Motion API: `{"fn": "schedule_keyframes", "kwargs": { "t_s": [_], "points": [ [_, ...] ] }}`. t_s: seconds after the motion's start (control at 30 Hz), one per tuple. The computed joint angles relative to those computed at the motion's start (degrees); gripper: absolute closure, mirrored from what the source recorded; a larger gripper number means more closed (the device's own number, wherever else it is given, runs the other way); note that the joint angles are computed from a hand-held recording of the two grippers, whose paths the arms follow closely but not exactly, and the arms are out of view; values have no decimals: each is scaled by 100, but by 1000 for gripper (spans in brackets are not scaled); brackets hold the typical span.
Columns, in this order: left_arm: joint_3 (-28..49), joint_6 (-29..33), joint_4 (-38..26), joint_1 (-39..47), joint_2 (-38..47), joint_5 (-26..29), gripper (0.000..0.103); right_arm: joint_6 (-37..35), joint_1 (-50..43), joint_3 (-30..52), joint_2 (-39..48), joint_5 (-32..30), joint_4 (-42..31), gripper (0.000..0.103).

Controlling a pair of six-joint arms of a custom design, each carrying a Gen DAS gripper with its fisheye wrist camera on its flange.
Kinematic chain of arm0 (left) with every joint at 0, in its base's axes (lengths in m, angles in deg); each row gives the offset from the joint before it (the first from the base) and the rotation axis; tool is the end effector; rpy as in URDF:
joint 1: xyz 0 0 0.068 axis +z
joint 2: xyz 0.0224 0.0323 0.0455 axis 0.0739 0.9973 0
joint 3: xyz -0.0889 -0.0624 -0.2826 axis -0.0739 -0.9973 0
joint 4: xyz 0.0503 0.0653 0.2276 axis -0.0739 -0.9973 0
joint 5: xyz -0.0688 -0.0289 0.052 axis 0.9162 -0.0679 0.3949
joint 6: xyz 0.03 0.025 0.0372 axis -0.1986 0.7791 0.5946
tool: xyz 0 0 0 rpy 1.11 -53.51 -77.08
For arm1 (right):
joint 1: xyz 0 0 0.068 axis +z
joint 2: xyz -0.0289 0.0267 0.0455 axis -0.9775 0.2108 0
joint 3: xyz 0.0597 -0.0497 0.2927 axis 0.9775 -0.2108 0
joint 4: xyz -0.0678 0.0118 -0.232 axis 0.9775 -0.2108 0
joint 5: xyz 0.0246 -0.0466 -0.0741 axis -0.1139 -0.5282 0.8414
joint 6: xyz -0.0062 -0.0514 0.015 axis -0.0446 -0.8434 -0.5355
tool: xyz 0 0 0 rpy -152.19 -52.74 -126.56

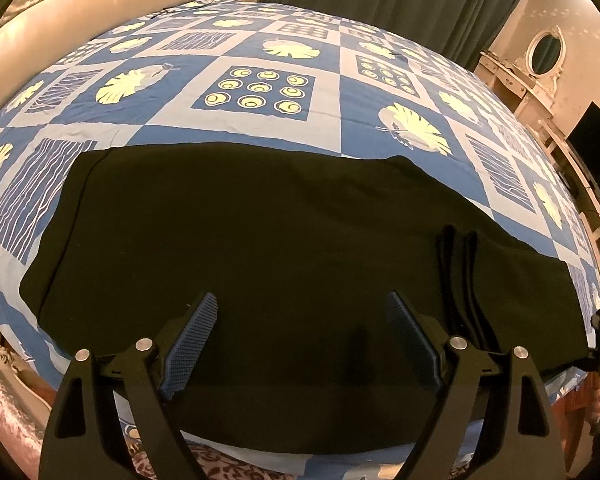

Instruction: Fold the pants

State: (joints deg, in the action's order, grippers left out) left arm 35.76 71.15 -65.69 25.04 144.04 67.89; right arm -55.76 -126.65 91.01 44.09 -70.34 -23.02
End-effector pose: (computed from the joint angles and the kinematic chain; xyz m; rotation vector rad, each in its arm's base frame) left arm 0.1692 0.0523 0.1831 -0.1398 2.5582 -0.2198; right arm 0.2316 -0.2168 0.1128 0.5763 2.2811 1.4866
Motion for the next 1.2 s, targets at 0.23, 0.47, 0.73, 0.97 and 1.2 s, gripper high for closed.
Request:
{"fn": "schedule_keyframes", "kwargs": {
  "t_s": [0.23,0.47,0.73,0.97,1.2],
  "points": [
    [-24,-49,-1,-155,-86,-76,18,88,-2,-384,-290,465,445,64],
    [-31,-67,12,-165,-79,-95,18,511,51,-534,-462,835,1007,80],
    [-29,-39,13,-146,-72,-86,18,660,122,-736,-555,652,1178,76],
    [-2,28,-29,-47,-66,-12,18,1878,222,-1344,-2050,1478,2576,41],
    [29,181,-176,78,-153,-141,18,2998,1143,-2296,-3688,1970,4152,38]
  ]
}}
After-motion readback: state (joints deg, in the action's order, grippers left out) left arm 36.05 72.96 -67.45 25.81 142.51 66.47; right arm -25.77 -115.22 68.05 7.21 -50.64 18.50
